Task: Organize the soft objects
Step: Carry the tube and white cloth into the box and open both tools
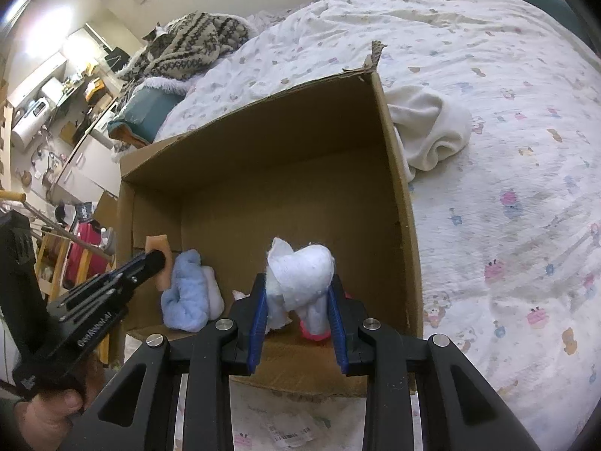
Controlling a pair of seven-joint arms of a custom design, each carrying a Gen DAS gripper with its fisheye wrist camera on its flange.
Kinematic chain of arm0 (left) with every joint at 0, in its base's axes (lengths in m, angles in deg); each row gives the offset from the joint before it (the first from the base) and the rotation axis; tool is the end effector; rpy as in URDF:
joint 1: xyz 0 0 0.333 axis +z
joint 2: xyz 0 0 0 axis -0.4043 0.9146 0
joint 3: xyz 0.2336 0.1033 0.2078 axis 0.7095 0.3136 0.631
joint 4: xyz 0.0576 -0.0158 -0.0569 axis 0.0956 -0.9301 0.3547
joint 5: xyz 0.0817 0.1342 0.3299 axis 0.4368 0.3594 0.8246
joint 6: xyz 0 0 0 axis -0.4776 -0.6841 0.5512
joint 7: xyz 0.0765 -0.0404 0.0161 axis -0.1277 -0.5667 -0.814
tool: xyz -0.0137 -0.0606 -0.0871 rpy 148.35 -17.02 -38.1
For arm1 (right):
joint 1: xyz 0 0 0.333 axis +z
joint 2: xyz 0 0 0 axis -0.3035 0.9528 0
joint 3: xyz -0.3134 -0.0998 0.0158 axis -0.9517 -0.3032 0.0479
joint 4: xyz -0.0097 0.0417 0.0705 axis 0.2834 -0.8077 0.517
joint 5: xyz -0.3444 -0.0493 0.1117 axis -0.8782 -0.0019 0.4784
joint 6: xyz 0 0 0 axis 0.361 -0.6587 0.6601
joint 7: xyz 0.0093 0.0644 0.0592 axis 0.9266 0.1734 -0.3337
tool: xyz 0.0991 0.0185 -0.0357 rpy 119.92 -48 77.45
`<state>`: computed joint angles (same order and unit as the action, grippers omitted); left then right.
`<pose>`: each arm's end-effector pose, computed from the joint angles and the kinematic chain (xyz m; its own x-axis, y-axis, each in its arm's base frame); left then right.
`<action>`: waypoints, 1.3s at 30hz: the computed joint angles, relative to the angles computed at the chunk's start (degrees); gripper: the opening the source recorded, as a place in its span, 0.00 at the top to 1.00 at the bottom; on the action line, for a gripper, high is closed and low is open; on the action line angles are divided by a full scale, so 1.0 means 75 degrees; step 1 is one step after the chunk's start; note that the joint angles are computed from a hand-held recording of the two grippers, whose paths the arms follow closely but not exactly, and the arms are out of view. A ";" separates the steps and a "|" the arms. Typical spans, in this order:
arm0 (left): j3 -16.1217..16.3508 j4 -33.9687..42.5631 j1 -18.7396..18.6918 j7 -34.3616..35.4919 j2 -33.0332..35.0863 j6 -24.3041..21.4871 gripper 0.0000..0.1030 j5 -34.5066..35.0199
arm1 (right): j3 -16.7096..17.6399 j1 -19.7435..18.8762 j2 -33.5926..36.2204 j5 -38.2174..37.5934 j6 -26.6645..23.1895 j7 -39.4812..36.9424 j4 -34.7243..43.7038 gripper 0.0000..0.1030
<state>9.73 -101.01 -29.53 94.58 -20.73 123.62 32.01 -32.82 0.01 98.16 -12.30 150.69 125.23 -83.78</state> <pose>0.6883 -0.2356 0.4929 -0.5323 -0.8422 0.0855 -0.7077 0.3873 -0.5909 0.5923 0.1710 0.4723 -0.2976 -0.8605 -0.4134 -0.7442 0.4803 -0.4641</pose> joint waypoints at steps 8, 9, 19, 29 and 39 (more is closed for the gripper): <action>-0.0173 -0.0031 0.0128 0.0147 0.0025 0.0102 0.95 -0.0444 | 0.0083 -0.0023 0.0160 0.0251 -0.0246 -0.0245 0.0232 0.69; -0.0179 -0.0044 0.0126 0.0172 0.0016 0.0105 0.95 -0.0439 | 0.0080 -0.0013 0.0173 0.0247 -0.0266 -0.0264 0.0247 0.69; -0.0177 -0.0046 0.0145 0.0107 0.0012 0.0008 0.92 -0.0501 | 0.0046 0.0040 0.0189 0.0176 -0.0377 -0.0218 0.0241 0.69; -0.0164 -0.0073 0.0129 0.0119 -0.0038 -0.0068 0.82 -0.0507 | 0.0034 0.0041 0.0203 0.0171 -0.0403 -0.0169 0.0233 0.69; -0.0111 0.0019 0.0078 0.0062 0.0001 -0.0238 0.78 -0.0505 | 0.0037 0.0030 0.0228 0.0260 -0.0372 -0.0208 0.0260 0.68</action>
